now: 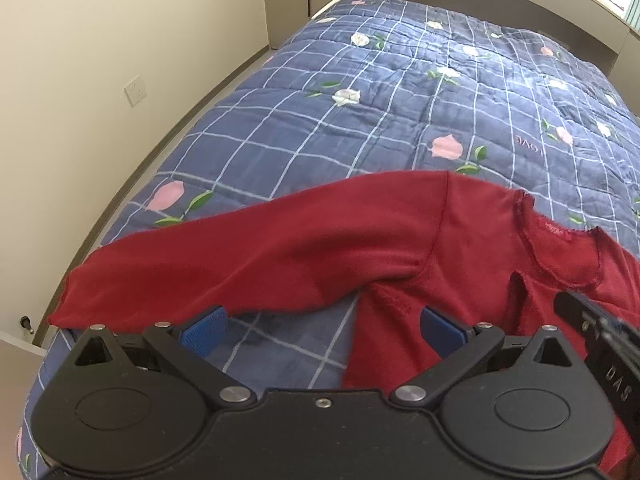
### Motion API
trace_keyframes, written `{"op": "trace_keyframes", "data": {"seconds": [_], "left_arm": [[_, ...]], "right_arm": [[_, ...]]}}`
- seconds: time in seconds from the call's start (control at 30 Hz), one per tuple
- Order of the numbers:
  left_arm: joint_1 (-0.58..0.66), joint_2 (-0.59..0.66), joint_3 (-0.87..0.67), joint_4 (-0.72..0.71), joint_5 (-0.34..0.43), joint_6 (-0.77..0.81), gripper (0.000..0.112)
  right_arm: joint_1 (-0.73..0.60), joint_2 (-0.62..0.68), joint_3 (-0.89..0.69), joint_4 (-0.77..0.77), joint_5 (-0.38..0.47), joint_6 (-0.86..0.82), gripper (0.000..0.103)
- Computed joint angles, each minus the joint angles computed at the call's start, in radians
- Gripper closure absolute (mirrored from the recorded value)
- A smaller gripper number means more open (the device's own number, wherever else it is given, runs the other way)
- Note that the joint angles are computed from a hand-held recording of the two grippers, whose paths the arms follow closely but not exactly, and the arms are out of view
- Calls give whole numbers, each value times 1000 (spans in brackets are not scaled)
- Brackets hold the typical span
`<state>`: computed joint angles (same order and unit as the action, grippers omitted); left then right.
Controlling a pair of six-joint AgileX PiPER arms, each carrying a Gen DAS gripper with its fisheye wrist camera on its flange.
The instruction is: Fold small clothes
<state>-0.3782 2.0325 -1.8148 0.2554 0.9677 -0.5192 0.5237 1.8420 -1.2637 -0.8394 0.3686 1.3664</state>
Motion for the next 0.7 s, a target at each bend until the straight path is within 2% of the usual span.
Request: {"op": "trace_keyframes", "data": {"seconds": [0.07, 0.1, 0.13, 0.17, 0.23, 0.33, 0.4, 0.53, 0.6, 0.7], "left_arm": [[4, -7, 23, -18, -28, 13, 10], [3, -12, 38, -28, -48, 21, 10], [5, -22, 63, -50, -82, 41, 10], [2, -26, 78, -68, -107, 55, 10], [-7, -28, 97, -111, -143, 99, 10], [-37, -13, 104, -157, -192, 151, 10], [-64, 10, 95, -164, -221, 156, 10], [-122, 88, 47, -117, -265, 49, 10], [-145, 135, -10, -94, -240, 0, 10], [-175, 196, -88, -54, -187, -58, 10]], "right_arm": [[1, -25, 45, -20, 19, 28, 61], [12, -48, 81, -55, 46, 73, 44], [22, -73, 115, -79, 68, 104, 38], [30, -105, 158, -100, 92, 134, 36], [45, -183, 263, -134, 142, 206, 19], [51, -298, 401, -157, 219, 344, 8], [57, -362, 478, -142, 313, 413, 4], [37, -391, 544, -59, 508, 429, 0], [5, -367, 553, -32, 567, 416, 0], [-55, -340, 579, -58, 562, 424, 0]]}}
